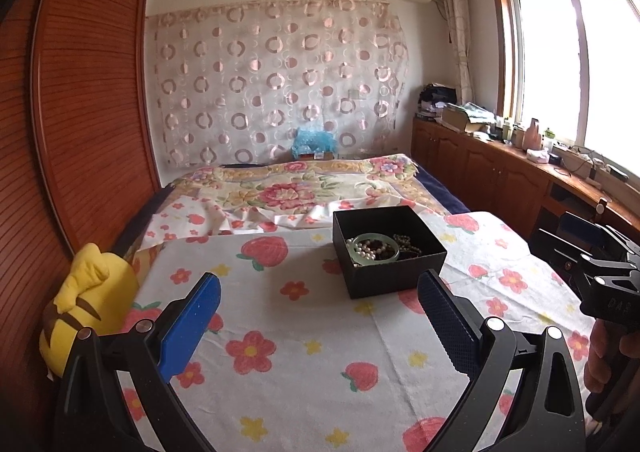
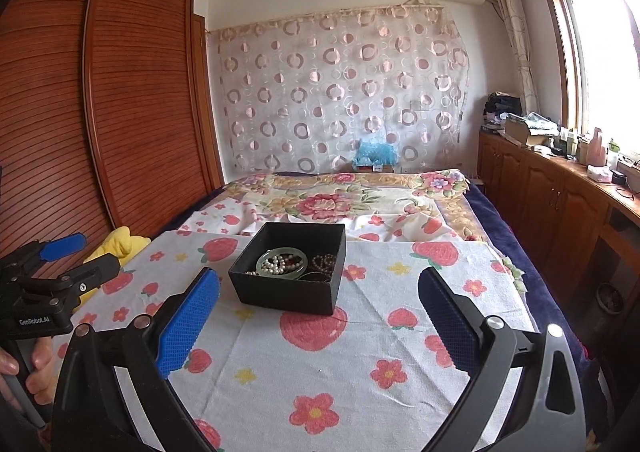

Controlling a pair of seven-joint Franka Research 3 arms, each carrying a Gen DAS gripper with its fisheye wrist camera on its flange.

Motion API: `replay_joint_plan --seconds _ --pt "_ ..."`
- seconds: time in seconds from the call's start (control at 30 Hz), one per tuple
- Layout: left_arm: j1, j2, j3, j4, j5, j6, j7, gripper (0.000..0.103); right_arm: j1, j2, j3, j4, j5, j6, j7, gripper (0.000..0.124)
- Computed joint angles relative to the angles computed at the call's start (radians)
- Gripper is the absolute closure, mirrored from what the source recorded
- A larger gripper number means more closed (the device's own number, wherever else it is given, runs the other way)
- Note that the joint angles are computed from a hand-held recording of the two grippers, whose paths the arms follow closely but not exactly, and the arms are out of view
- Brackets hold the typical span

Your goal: Organize jewelry

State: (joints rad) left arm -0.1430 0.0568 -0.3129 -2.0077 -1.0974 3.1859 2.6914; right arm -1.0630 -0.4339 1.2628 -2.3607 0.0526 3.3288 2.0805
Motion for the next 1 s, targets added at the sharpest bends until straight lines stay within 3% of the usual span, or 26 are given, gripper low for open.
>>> replay_joint_plan --seconds 0.27,1.0 --pt "-0.002 -0.005 0.001 -0.015 0.053 0.005 -0.05 0.008 0.011 0.0 -0.011 -0.005 -0.001 0.0 -0.001 0.024" --pt "-0.009 -0.007 0.002 -0.008 -0.019 0.012 0.017 0.008 0.01 0.001 -0.009 -0.004 0.003 0.001 -0.003 0.024"
